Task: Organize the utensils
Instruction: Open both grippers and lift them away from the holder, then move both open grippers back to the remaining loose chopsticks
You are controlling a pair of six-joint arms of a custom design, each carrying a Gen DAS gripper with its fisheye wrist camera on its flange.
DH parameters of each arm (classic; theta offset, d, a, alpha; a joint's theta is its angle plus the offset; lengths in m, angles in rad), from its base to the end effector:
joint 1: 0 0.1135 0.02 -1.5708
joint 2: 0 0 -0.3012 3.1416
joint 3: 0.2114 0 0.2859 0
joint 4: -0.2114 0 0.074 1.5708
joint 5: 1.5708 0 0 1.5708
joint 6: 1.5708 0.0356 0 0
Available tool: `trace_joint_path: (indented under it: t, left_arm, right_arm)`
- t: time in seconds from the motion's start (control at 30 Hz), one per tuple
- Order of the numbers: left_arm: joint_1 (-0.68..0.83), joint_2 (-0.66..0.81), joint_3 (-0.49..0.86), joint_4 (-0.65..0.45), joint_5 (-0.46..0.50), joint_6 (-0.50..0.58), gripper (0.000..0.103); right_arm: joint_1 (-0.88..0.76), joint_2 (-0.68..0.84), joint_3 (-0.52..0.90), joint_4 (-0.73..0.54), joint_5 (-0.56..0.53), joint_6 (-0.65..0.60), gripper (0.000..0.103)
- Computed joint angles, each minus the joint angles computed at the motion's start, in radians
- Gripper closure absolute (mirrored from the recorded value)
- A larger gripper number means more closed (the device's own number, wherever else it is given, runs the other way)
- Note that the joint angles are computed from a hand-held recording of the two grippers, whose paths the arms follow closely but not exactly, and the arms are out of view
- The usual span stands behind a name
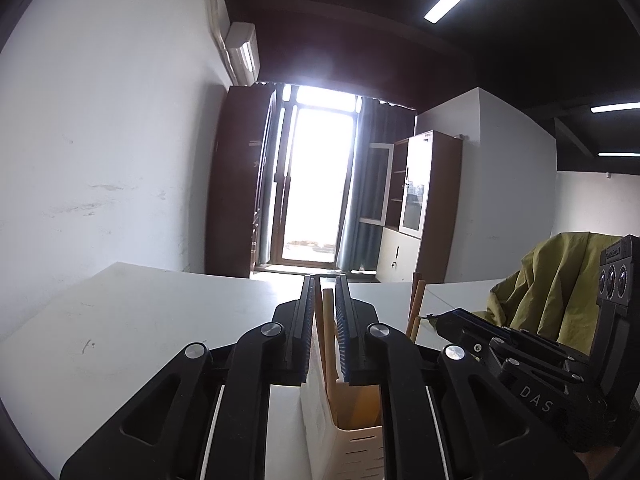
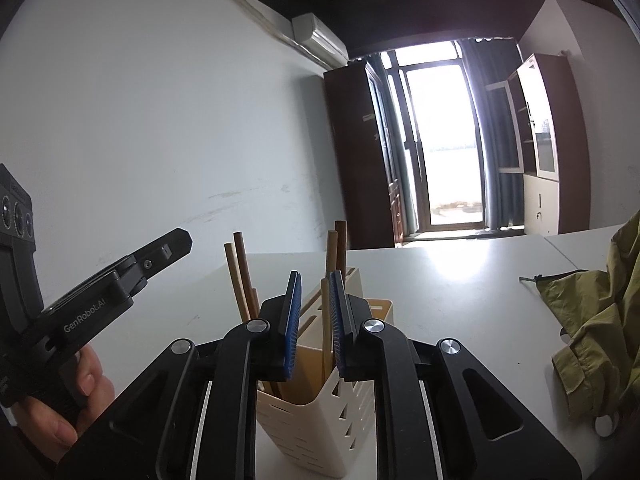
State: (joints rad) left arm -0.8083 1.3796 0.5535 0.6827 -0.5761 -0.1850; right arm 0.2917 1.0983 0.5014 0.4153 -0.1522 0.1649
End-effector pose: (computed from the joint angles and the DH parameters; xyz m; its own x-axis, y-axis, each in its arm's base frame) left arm 0.2206 -0.2029 0.2295 -0.1401 -0.0767 -0.9872 0.2118 0.9716 -0.1055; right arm 0.2429 0.0786 0.2545 -0.2407 0.0971 -0.9657 -0.3929 0.9001 0.1885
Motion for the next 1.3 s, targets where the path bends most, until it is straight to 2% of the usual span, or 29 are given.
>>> trace_joint_path:
  t: [0.07, 0.27, 0.47, 0.63, 0.87, 1.07, 1.13, 1.3]
  left_arm:
    - [-0.012, -0.012, -0.009, -0.013, -0.014, -0.001, 0.091]
    - [-0.054, -0.047, -0.043, -0.041, -0.057, -0.001, 0.088]
    - [-0.100, -0.062, -0.059, -0.105, -0.102, -0.014, 0.082]
    - [-0.131, -0.079, -0.081, -0.152, -0.128, -0.032, 0.082]
    - [-0.196, -0.089, -0.123, -0.184, -0.177, -0.067, 0.080]
    - [-0.218, -0.109, -0.131, -0.255, -0.163, -0.123, 0.078]
    - [-0.214, -0.115, -0.120, -0.313, -0.132, -0.156, 0.078]
    - [-0.206, -0.117, -0.117, -0.362, -0.064, -0.205, 0.074]
  right_arm:
    - [0.000, -0.021, -0.012, -0.012, 0.002, 0.002, 0.083]
    - [0.007, -0.086, -0.042, -0.050, 0.035, 0.006, 0.080]
    - [0.040, -0.154, -0.067, -0.116, 0.111, -0.011, 0.073]
    - [0.060, -0.193, -0.080, -0.166, 0.167, -0.004, 0.072]
    - [0.080, -0.250, -0.099, -0.233, 0.189, 0.003, 0.066]
    - [0.108, -0.267, -0.102, -0.308, 0.230, -0.001, 0.059]
    - [0.109, -0.264, -0.097, -0.344, 0.235, -0.003, 0.059]
    - [0.105, -0.282, -0.124, -0.387, 0.228, 0.021, 0.056]
